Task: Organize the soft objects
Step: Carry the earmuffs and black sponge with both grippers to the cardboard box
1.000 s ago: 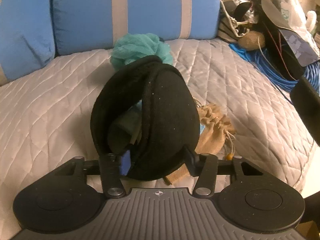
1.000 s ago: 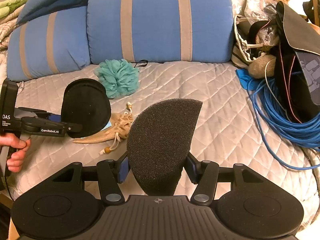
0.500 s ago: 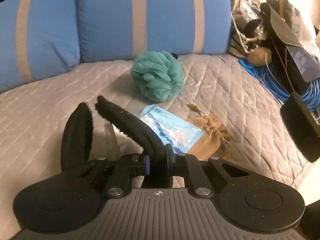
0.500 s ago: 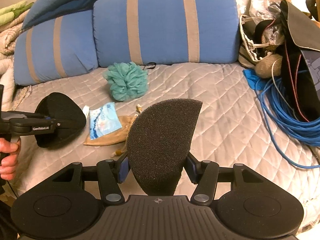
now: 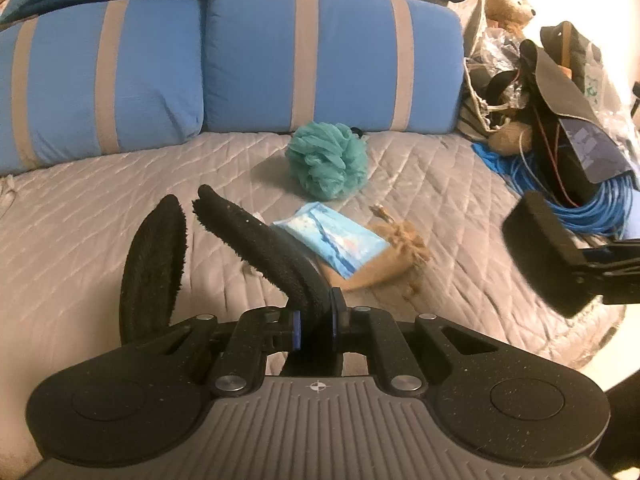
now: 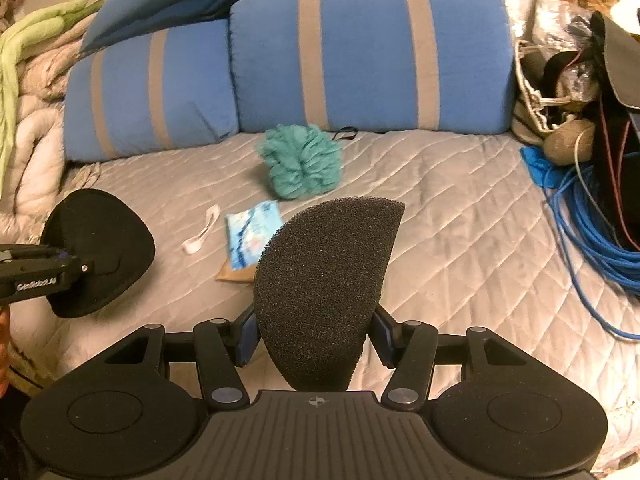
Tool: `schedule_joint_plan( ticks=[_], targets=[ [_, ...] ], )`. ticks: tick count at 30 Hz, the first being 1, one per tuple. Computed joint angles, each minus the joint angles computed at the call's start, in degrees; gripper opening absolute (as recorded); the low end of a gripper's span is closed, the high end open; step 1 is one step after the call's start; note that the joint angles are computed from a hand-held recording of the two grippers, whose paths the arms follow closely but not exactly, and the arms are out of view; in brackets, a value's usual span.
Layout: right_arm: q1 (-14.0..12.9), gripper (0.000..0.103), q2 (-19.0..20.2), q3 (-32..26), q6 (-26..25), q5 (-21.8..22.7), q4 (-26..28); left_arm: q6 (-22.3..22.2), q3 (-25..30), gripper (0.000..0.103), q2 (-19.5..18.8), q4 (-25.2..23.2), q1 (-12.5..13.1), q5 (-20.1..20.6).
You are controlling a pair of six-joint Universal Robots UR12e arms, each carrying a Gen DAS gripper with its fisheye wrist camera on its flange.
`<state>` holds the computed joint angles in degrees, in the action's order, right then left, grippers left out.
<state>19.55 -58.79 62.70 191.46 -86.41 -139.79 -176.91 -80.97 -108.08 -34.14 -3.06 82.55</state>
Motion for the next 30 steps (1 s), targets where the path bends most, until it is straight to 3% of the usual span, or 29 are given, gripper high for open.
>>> schedule_joint_plan(
  ticks=[9,30],
  targets=[
    [0.3,0.059,-1.5,2.0,-2.1,1.5,-0.7,-3.0,-4.4,0.013,3.6,1.4,-0.4,-1.0],
    [2.1,0.059,-9.8,13.5,1.3,0.4,-2.4,-0.4,-11.8,0.013,10.7,-3.5,-2.4,-4.8]
  ],
)
